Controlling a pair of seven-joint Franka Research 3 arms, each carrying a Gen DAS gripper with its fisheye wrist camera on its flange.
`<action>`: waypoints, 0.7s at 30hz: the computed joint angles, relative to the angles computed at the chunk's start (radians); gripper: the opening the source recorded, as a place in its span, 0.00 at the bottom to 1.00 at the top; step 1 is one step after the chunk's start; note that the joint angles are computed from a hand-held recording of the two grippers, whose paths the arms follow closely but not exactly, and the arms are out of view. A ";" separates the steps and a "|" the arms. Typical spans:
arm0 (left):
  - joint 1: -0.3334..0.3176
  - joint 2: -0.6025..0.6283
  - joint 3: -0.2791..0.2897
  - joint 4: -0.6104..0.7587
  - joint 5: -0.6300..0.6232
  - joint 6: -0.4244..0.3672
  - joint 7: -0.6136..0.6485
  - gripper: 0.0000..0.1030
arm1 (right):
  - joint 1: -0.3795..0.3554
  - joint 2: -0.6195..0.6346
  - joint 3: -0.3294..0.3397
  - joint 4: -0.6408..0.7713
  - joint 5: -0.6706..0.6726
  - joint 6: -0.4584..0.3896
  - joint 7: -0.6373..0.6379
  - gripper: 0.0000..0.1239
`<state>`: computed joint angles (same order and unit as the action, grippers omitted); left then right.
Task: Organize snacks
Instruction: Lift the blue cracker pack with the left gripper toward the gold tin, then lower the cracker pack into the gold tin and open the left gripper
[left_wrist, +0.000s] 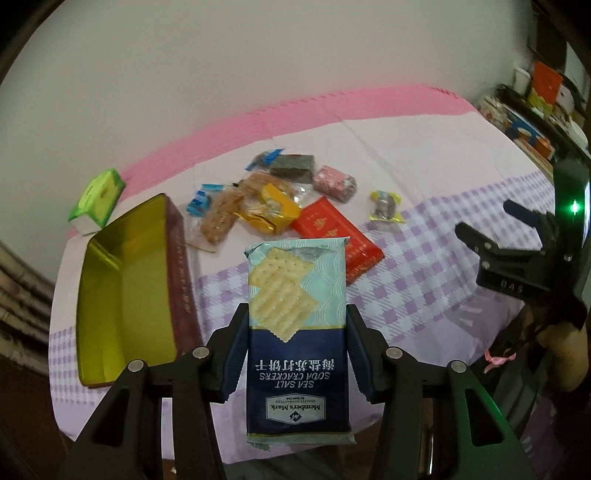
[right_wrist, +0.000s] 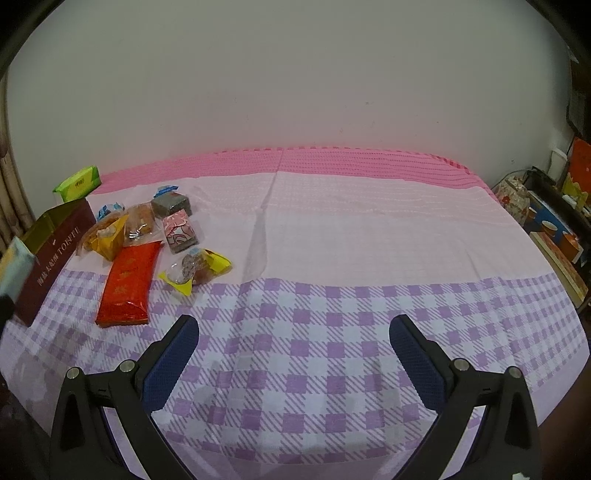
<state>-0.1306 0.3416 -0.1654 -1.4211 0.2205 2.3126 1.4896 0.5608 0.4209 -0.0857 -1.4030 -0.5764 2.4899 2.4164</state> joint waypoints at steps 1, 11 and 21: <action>-0.001 0.004 0.004 0.010 0.004 -0.007 -0.009 0.49 | 0.002 0.006 0.000 0.010 -0.001 -0.009 -0.003 0.83; 0.030 0.027 0.045 0.063 0.055 -0.027 -0.066 0.49 | 0.008 0.020 -0.002 0.036 0.005 -0.042 -0.020 0.83; 0.064 0.204 0.100 0.331 0.132 -0.155 -0.078 0.49 | 0.013 0.047 -0.005 0.074 0.015 -0.071 -0.036 0.83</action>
